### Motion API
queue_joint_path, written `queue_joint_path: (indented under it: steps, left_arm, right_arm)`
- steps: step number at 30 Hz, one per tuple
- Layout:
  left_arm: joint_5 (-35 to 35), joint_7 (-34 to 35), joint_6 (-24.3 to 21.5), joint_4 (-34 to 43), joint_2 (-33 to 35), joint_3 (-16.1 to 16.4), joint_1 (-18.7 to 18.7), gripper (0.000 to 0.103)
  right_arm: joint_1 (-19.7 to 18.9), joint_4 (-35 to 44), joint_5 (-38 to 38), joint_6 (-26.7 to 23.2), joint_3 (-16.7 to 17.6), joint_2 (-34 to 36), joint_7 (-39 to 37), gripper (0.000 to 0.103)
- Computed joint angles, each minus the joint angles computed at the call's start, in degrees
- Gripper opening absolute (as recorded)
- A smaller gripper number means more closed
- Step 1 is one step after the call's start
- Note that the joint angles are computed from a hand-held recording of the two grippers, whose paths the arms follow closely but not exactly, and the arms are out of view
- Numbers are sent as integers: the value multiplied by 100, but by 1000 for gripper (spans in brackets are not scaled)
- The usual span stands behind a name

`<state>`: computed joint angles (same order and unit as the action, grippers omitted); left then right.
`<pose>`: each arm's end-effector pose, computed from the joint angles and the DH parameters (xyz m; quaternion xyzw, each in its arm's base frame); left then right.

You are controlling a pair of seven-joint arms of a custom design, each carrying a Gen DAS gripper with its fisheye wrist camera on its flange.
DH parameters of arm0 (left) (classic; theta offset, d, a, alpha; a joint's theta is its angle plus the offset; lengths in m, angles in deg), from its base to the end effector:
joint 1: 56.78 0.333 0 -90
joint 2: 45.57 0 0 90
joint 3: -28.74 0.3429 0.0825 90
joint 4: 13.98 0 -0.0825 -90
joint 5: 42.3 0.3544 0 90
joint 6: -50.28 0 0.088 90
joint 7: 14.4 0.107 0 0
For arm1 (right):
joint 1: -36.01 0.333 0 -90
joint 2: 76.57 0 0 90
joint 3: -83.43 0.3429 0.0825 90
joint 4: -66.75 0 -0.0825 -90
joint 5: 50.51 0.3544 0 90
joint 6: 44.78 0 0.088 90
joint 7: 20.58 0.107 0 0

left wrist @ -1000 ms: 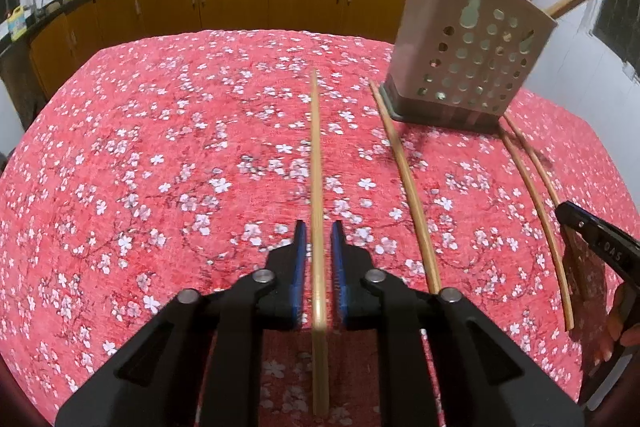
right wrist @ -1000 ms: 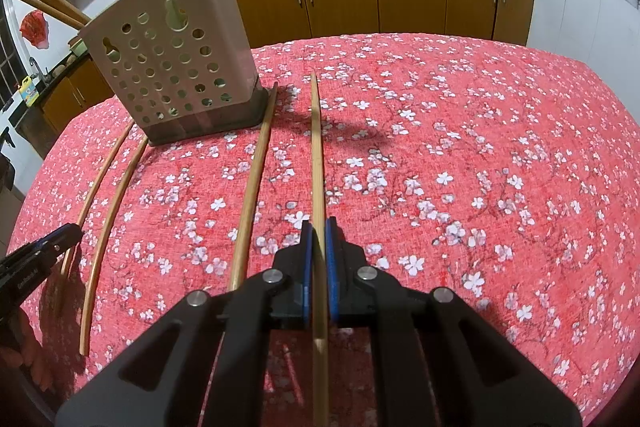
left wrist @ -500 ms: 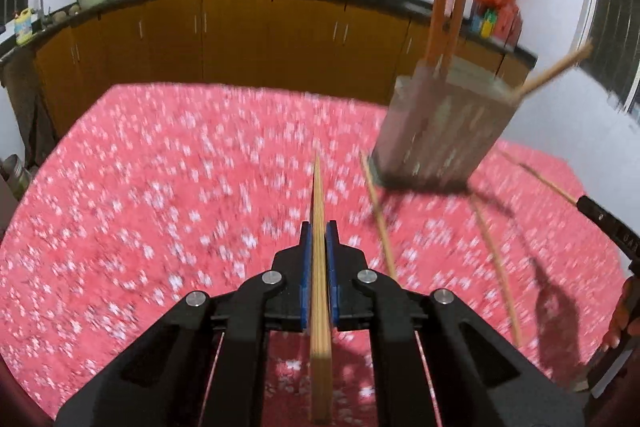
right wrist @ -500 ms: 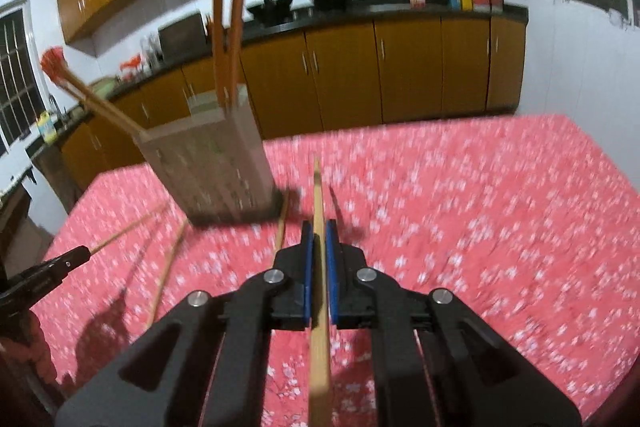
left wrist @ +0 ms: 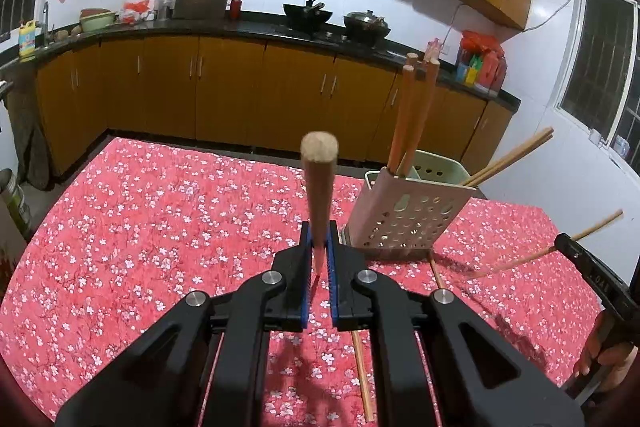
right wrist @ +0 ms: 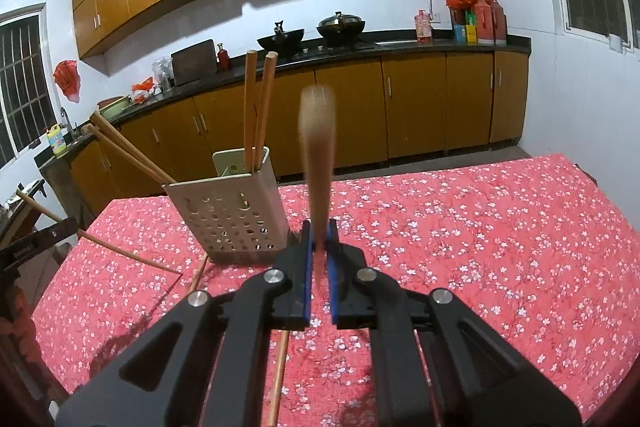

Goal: Organize utensils
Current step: 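Lift both held chopsticks upright and carry them above the utensil holder, then open the left tool over the holder while the right tool drops its chopstick in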

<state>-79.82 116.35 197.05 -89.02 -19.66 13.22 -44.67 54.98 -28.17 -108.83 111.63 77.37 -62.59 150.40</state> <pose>0.7221 0.0179 0.6120 -0.5243 0.7008 -0.4447 0.1905 0.6313 0.1864 0.5847 -0.4805 0.7156 -0.3561 0.3609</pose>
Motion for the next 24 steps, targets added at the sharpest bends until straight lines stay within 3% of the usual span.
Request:
queue_joint_path:
  steps: [6,16,20,24]
  left_arm:
    - [-252,199,-68,-48,-98,-114,89,7]
    - [-1241,983,-365,161,-378,-252,100,7]
    - [-1518,1135,-84,459,-302,-283,-105,7]
    - [-1413,975,470,967,-17,-313,-405,7]
  right_arm:
    - [12,-69,-458,163,-58,-166,472,8]
    - [-209,465,-1406,1034,60,-409,1065,8]
    - [-154,973,-1601,885,61,-192,1031,8]
    - [-165,1464,-793,822,79,223,160,8]
